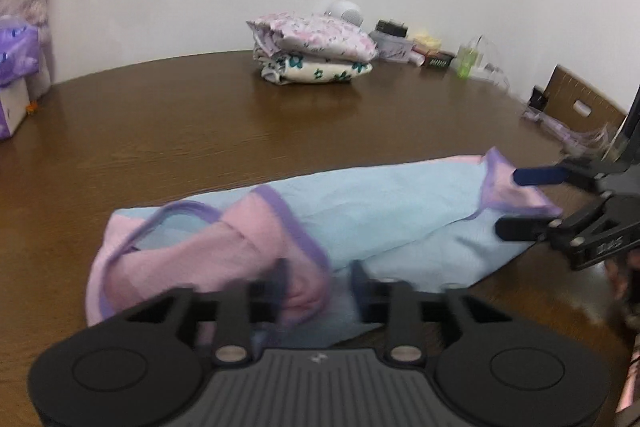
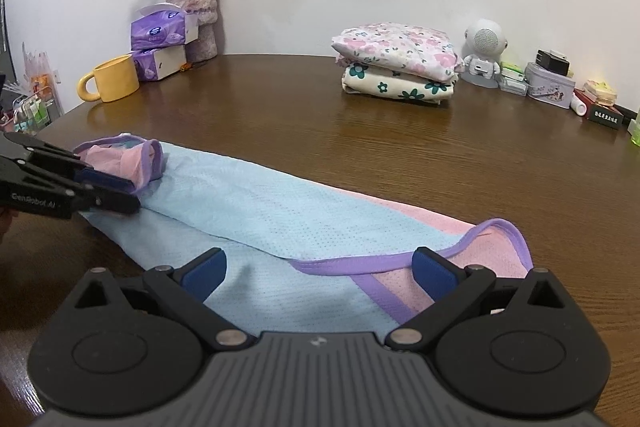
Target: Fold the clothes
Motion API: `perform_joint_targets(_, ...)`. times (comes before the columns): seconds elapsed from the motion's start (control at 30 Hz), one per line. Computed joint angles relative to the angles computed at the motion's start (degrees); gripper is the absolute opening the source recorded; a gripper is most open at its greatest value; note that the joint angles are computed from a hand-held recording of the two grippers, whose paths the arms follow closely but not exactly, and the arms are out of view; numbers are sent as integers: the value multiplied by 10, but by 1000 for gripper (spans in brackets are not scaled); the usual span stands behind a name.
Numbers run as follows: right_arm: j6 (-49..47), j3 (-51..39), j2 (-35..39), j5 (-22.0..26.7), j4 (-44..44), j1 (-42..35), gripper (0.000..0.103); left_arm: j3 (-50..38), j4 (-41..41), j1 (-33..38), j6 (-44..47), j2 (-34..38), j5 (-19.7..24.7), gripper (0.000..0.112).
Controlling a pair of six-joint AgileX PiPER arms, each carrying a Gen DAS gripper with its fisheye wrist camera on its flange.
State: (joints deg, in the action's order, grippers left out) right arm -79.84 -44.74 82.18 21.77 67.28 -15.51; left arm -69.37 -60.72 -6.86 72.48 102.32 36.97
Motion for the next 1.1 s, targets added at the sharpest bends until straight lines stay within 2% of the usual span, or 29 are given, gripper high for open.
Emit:
perform_joint_targets(0.07, 10, -1, -2, 0, -9, 3, 101, 16, -41, 29, 40, -20, 33, 62)
perform_joint_targets(0.2, 25, -21, 3, 42, -10, -5, 101, 24, -74, 91, 55, -49, 79, 64)
perform_joint_targets(0.23, 27, -31, 7, 58, -7, -5, 101, 17, -66, 103, 46, -50, 78, 64)
perform_joint_targets(0.33, 56, -86, 35, 118, -18, 5, 99, -35, 16, 101, -11, -34, 29, 61)
perform_joint_targets(0.4, 83, -136, 66, 154, -39, 25, 94, -99, 86, 92, -48, 2, 35, 56)
perform_joint_targets(0.47, 114, -185, 98, 175, -68, 54, 84, -176, 155, 80, -88, 48, 73, 45)
perform_joint_targets(0.53, 155, -239, 136, 191, -110, 88, 78, -255, 209, 64, -110, 97, 126, 45)
perform_joint_targets(0.6, 194, -281, 168, 199, -148, 115, 72, -303, 259, 44, -115, 129, 149, 42)
perform_joint_targets(0.63, 221, -303, 183, 202, -175, 129, 69, -315, 280, 35, -114, 138, 146, 37)
perform_joint_targets(0.7, 271, -348, 214, 213, -224, 151, 64, -327, 311, 21, -110, 152, 128, 13)
perform_joint_targets(0.73, 292, -369, 229, 223, -244, 157, 58, -337, 314, 18, -106, 160, 130, 2)
perform_joint_targets(0.8, 320, -397, 249, 241, -266, 166, 41, -331, 297, 17, -94, 159, 118, 1)
perform_joint_targets(0.83, 324, -404, 254, 249, -267, 169, 20, -322, 287, 17, -92, 155, 102, 1)
perform_joint_targets(0.87, 328, -410, 259, 256, -269, 171, 6, -311, 276, 16, -93, 151, 82, 1)
perform_joint_targets(0.97, 322, -394, 245, 238, -277, 181, 6, -286, 238, 24, -108, 139, 42, 1)
perform_joint_targets(1.03, 323, -387, 236, 230, -287, 185, 6, -292, 230, 30, -129, 143, 50, 2)
perform_joint_targets(1.1, 340, -386, 235, 223, -312, 193, 6, -313, 232, 37, -160, 151, 82, 11)
